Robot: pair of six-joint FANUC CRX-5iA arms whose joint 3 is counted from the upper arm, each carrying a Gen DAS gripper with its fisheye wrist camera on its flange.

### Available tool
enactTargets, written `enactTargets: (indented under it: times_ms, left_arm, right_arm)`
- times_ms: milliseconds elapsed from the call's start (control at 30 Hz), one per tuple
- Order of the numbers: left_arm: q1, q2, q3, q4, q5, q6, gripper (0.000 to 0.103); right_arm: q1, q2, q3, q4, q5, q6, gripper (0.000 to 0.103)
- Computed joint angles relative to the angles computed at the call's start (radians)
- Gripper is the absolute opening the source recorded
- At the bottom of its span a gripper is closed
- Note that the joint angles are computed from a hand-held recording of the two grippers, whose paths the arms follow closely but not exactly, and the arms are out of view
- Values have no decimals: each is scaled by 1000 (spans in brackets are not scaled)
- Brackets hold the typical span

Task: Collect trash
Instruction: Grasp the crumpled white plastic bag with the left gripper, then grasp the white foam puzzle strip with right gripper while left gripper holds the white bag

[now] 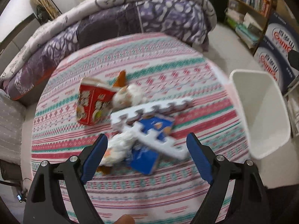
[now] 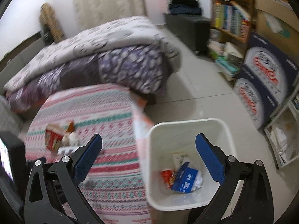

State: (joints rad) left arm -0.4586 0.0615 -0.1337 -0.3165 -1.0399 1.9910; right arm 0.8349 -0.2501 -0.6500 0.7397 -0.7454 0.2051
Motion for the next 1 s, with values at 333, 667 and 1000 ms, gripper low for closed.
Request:
enactTargets:
  times_ms: [333,667,1000]
  left_arm:
    - [119,10,-74,87,16,-173,84]
    - [240,-56,-201,237,127,-290,47]
    - [313,-193,-273,307,163,-272,47]
  right_arm:
    - [49,137,136,-254,8,301,96]
    - [60,232,238,-446,8,509,96]
    - [137,292,251,-407,32,611,96]
